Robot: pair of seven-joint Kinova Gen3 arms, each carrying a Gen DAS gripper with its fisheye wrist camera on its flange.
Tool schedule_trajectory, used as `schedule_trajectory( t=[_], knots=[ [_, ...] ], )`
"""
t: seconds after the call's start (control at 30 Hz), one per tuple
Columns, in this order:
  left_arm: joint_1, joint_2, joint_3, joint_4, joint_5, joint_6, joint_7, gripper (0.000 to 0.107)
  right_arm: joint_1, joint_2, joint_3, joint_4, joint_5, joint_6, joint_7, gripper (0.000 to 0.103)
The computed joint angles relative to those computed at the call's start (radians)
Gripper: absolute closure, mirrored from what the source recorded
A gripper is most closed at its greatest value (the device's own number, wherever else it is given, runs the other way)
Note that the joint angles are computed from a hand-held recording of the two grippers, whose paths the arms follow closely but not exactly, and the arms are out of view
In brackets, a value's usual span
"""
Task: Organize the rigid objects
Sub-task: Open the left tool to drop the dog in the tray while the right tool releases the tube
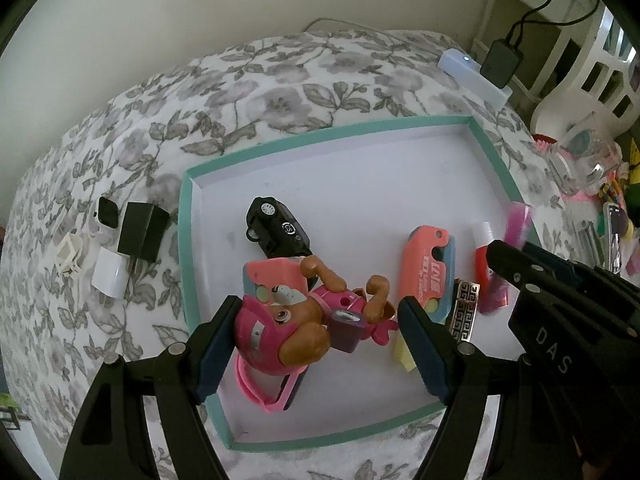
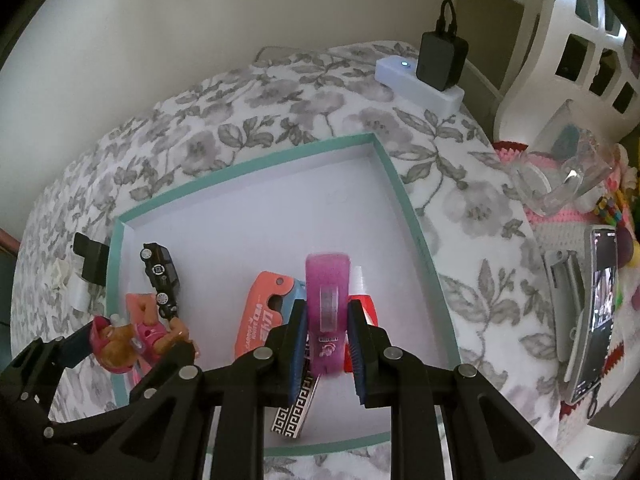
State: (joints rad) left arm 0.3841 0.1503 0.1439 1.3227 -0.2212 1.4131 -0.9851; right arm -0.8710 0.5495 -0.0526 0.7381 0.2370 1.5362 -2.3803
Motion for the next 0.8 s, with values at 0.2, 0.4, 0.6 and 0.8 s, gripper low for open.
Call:
schedule_trajectory(
  t=[0.2,0.4,0.6,0.8],
  knots=[
    [-0.010,-0.004,-0.001,0.000,0.022,-0.002,-0.007,0.027,-0.004,0.006,0.003,-0.023,0.002,0.022,0.004,0.081],
    [-0.025,-0.019,-0.004,0.005,0.044,-0.011,-0.008,0.026,-0.027,0.009,0.018,-0.060,0.033,0.047,0.012,0.079],
    [-0.041,-0.041,-0.004,0.006,0.045,-0.015,-0.002,0.015,-0.046,-0.003,0.030,-0.068,0.064,0.043,-0.003,0.051],
    [-0.053,-0.057,-0.004,0.005,0.030,-0.013,0.015,0.014,-0.039,-0.015,0.027,-0.050,0.066,0.030,-0.033,0.040]
  ],
)
